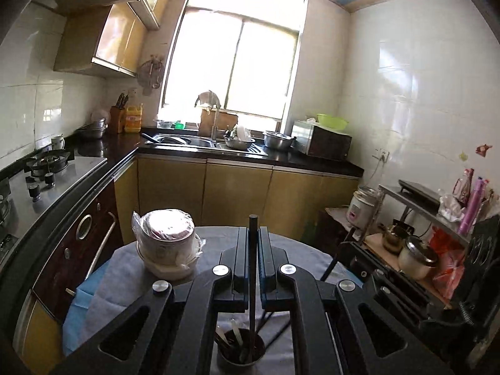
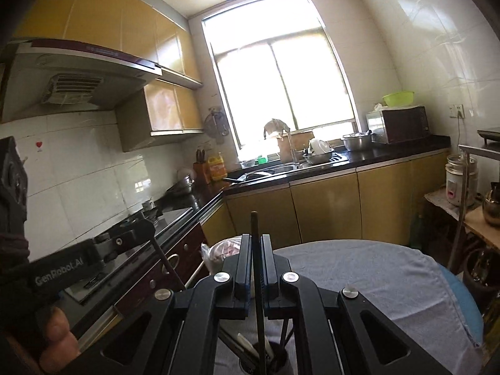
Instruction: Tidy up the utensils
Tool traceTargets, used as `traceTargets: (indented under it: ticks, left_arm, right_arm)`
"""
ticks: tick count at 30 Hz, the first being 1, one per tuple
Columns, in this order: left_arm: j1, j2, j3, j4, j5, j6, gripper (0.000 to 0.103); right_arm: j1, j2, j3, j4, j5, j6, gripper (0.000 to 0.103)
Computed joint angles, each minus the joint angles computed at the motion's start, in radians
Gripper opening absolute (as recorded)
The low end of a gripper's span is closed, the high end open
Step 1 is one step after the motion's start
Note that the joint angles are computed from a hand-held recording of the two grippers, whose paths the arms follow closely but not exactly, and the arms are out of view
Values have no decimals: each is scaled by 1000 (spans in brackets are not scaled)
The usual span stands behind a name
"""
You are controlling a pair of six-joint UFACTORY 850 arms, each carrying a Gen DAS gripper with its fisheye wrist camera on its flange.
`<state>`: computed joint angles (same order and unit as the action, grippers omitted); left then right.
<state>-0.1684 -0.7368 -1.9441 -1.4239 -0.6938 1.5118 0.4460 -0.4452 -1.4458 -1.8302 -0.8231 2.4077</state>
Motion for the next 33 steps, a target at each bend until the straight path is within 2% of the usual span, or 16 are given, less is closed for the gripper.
traceTargets:
  ticks: [2, 8, 12, 14, 15, 16, 18, 19, 20, 22, 23, 24, 28, 30, 33]
  left_arm:
    - [-9, -19, -5, 3, 22, 9, 5]
    - [-23, -101, -65, 167, 32, -137, 5]
    - [-27, -92, -20, 227, 74, -130, 5]
    - [-22, -75, 13, 228, 67, -104, 12]
    - [-17, -56, 47, 208, 72, -63, 23]
    - [-13, -33, 85, 173, 83, -14, 39]
    - [3, 25, 188, 43, 101, 137, 53]
    - [10, 57, 244, -18, 111, 217, 55]
    - [13, 85, 292, -57, 132, 280, 56]
    - [9, 128, 370, -107, 198, 374, 70]
    - [6, 147, 405, -142, 228, 419, 71]
    - [4, 169, 451, -191, 259, 478, 72]
    - [-11, 214, 554, -241, 350, 562, 75]
    - [-21, 233, 599, -296, 401, 629, 75]
    - [-19, 259, 659, -420, 419, 769, 75]
  right_arm:
    - [-11, -23, -26, 12, 11, -21, 5]
    - [-40, -76, -38, 66, 87, -37, 5]
    - [-60, -77, 0, 80, 181, -25, 5]
    - [-69, -64, 30, 47, 235, 12, 6]
    - [-73, -51, 54, 23, 261, 52, 6]
    - [-75, -43, 70, 5, 272, 81, 6]
    - [-75, -8, 134, -64, 275, 184, 6]
    - [-70, 10, 168, -93, 261, 232, 7]
    - [-67, 25, 200, -126, 253, 285, 7]
    - [-59, 52, 258, -177, 240, 377, 9]
    - [-52, 66, 291, -196, 233, 420, 10]
    - [-43, 79, 328, -208, 222, 463, 16]
    - [-16, 97, 405, -206, 213, 554, 45]
    - [1, 100, 437, -194, 205, 575, 46]
    - [25, 106, 470, -156, 194, 564, 46]
